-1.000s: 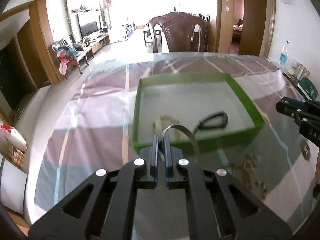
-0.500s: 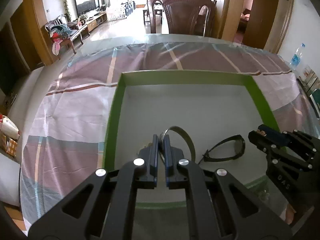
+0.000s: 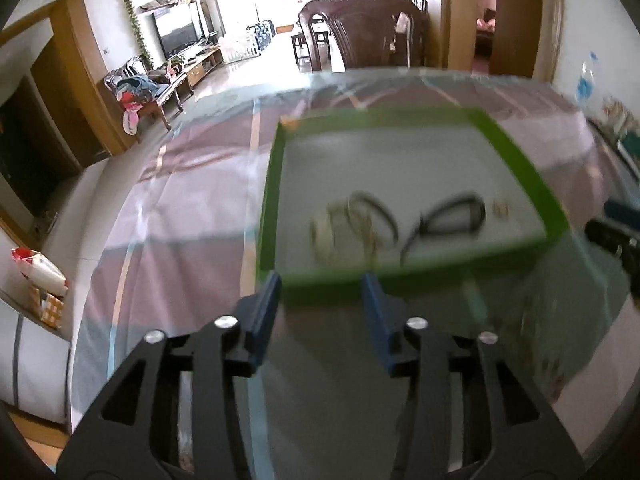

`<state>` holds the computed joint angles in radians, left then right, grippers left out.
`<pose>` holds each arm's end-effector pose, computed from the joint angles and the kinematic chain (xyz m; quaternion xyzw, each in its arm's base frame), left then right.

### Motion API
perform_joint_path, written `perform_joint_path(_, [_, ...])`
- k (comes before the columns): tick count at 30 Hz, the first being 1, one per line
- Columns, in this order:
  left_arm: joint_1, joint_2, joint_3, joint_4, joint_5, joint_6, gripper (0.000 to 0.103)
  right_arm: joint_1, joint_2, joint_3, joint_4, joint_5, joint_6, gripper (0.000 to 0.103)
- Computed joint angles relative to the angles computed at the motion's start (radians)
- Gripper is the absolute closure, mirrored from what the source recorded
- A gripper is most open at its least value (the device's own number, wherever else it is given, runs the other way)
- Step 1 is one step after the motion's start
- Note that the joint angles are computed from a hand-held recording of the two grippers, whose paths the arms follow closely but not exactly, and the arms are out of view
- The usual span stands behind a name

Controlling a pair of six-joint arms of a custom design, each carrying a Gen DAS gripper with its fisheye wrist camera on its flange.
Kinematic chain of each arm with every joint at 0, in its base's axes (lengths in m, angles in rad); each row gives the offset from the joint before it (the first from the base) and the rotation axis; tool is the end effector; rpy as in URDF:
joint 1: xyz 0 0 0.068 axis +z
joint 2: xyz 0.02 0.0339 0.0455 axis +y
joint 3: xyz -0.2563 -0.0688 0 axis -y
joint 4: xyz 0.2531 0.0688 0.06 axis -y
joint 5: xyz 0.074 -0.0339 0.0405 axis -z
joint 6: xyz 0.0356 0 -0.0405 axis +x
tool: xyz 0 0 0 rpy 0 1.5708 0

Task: Organize jewelry
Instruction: 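Move both open tools back toward the beaded bracelets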

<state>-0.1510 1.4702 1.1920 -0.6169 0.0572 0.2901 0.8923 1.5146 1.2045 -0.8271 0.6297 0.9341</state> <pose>0.3186 -0.0505 0.2712 0.2156 0.9182 -0.0039 0.3324 0.2097 0.2267 0.2560 0.0860 0.9270 -0.0230 0.3644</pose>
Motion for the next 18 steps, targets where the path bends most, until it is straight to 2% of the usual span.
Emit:
perform_joint_path(1, [0.003, -0.029, -0.039, 0.001, -0.001, 0.012, 0.054, 0.014, 0.028, -0.011, -0.052, 0.019, 0.045, 0.040])
perform_joint_path(3, [-0.004, -0.073, -0.114, -0.006, -0.006, 0.019, 0.053, -0.001, 0.052, -0.037, -0.064, -0.004, 0.063, 0.040])
perform_joint_path(5, [-0.012, -0.090, -0.155, -0.016, 0.008, 0.020, 0.050, -0.022, 0.073, -0.068, -0.042, -0.054, 0.077, 0.040])
perform_joint_path(6, [-0.015, -0.101, -0.175, -0.019, 0.016, 0.023, 0.046, -0.022, 0.080, -0.074, -0.031, -0.062, 0.077, 0.040])
perform_joint_path(9, [-0.027, -0.138, -0.237, -0.006, 0.002, 0.026, 0.043, 0.015, 0.093, -0.064, 0.003, -0.074, 0.045, 0.040])
perform_joint_path(18, [-0.008, -0.148, -0.302, -0.001, 0.025, 0.007, 0.038, 0.099, 0.299, 0.120, -0.043, -0.078, -0.050, 0.040])
